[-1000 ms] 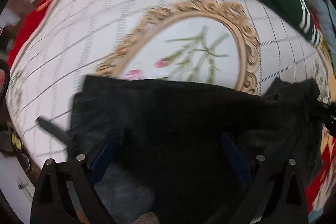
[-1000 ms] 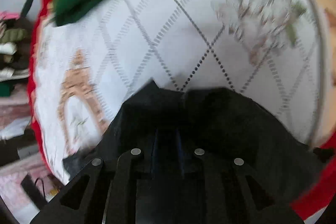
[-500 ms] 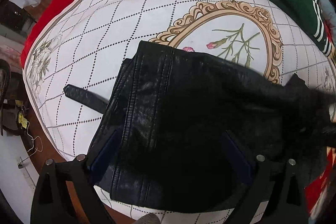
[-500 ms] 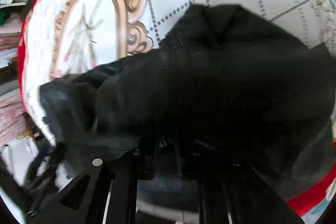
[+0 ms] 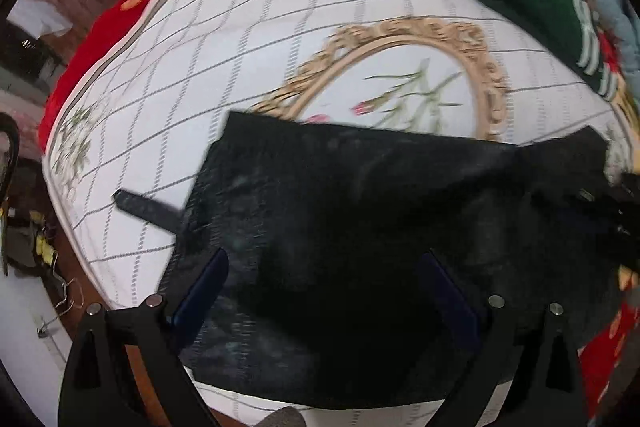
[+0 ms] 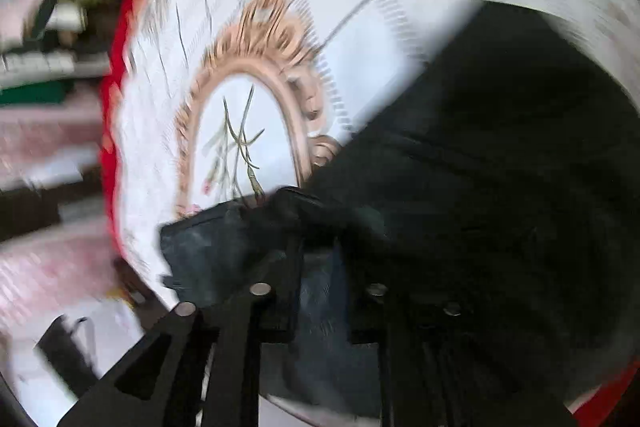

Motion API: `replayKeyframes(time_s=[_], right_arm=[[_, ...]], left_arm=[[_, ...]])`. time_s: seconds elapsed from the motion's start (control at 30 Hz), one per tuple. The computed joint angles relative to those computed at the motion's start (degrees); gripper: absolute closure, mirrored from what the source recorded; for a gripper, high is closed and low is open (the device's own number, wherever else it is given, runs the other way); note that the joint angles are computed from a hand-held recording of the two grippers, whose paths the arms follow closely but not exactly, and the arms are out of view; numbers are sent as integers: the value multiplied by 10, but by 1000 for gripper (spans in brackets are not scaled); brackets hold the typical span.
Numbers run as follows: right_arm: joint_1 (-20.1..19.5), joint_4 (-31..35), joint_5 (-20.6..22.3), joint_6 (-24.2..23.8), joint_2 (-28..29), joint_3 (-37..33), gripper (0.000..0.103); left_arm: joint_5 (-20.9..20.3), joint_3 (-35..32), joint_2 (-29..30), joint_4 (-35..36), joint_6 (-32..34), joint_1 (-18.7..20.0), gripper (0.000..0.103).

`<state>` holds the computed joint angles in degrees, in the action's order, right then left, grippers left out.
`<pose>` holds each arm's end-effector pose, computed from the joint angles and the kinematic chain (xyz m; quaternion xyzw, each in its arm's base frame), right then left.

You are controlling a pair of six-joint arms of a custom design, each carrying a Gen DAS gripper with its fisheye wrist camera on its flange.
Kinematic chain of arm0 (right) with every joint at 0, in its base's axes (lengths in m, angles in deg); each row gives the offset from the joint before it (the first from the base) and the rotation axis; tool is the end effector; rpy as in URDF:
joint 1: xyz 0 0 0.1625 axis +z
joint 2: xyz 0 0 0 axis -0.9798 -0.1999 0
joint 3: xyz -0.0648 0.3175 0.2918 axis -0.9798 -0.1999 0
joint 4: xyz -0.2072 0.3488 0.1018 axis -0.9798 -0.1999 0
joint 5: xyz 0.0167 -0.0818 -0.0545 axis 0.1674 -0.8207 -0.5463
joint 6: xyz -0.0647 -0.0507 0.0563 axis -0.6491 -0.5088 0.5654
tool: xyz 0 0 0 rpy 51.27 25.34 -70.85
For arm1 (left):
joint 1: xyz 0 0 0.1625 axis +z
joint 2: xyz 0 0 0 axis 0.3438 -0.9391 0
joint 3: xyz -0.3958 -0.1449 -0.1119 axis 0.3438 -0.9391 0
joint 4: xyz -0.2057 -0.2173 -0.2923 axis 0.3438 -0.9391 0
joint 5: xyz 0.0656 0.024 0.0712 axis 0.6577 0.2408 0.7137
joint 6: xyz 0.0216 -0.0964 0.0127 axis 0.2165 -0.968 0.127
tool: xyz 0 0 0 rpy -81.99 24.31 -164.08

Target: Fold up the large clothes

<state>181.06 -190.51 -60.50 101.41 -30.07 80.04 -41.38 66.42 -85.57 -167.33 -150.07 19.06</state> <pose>0.2276 -0.5097 0.2420 -0.0720 -0.9895 -0.0194 0.1239 -0.2810 -0.4803 0.2621 -0.1306 0.8878 -0.1545 0.4134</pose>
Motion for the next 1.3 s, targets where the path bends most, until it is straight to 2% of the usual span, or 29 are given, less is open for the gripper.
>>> replayKeyframes(time_s=[0.03, 0.07, 0.1, 0.17, 0.2, 0.23, 0.3, 0.33, 0.37, 0.4, 0.5, 0.6, 0.7, 0.73, 0.77, 0.8, 0.87, 0.9, 0.97, 1.03, 1.07, 1.13, 1.17, 1.2, 1.27, 1.3], right_arm=[[-3, -12, -10, 8, -28, 15, 57], [-6, -23, -27, 18, -66, 33, 29], [-9, -40, -47, 27, -105, 56, 15], [-18, -27, -99, 75, -188, 96, 15], [-38, 4, -103, 102, -234, 114, 15], [-65, 17, -89, 114, -274, 134, 15], [-108, -1, -61, 121, -329, 181, 15], [-149, -33, -33, 100, -361, 211, 16], [-173, -54, -12, 80, -376, 225, 18], [-209, -97, 30, 43, -388, 250, 19], [-289, -207, 153, -47, -366, 292, 24], [-297, -288, 196, -77, -321, 305, 22], [-298, -355, 227, -64, -290, 314, 25], [-300, -370, 244, -58, -283, 316, 33], [-303, -374, 254, -56, -281, 318, 66], [-303, -379, 262, -47, -279, 319, 77], [-329, -409, 321, -23, -301, 339, 82], [-330, -413, 338, -9, -311, 340, 83], [-315, -409, 359, 5, -351, 344, 83], [-302, -384, 360, -14, -380, 340, 83], [-305, -373, 363, -23, -383, 339, 76], [-329, -339, 348, -36, -376, 336, 50], [-339, -328, 340, -41, -367, 334, 27], [-351, -324, 328, -47, -357, 335, 21], [-372, -327, 332, -71, -330, 335, 22], [-368, -351, 334, -81, -319, 336, 22]], left_arm=[[0, -3, 9, -18, 16, -1, 4], [-1, -7, 18, -33, 30, 0, 4], [-2, -8, 30, -58, 48, -1, 4], [-15, -5, 50, -104, 79, 4, 4], [-33, 3, 58, -136, 94, 11, 4], [-43, 4, 67, -151, 99, 18, 4], [-56, 12, 84, -172, 102, 28, 3], [-51, 17, 88, -177, 100, 29, 3], [-44, 20, 89, -178, 99, 28, 0], [-39, 22, 89, -179, 101, 27, 0], [-39, 24, 87, -184, 116, 28, 0], [-39, 24, 89, -193, 138, 32, 0], [-27, 18, 99, -197, 164, 34, 0], [-21, 18, 102, -199, 171, 33, 0], [-12, 18, 104, -201, 180, 32, 0], [-5, 16, 107, -205, 192, 33, 0], [-4, 8, 116, -215, 214, 35, 0], [-10, 5, 121, -230, 232, 37, 0], [-24, 0, 129, -258, 268, 38, 0], [-23, -11, 147, -263, 300, 34, 0], [-19, -15, 155, -261, 308, 34, 0], [-23, -13, 159, -274, 311, 37, 0], [-25, -11, 159, -281, 312, 38, 0], [-24, -10, 158, -282, 313, 39, 0], [-21, -7, 156, -283, 314, 37, 0], [-21, -2, 153, -286, 313, 34, 0]])
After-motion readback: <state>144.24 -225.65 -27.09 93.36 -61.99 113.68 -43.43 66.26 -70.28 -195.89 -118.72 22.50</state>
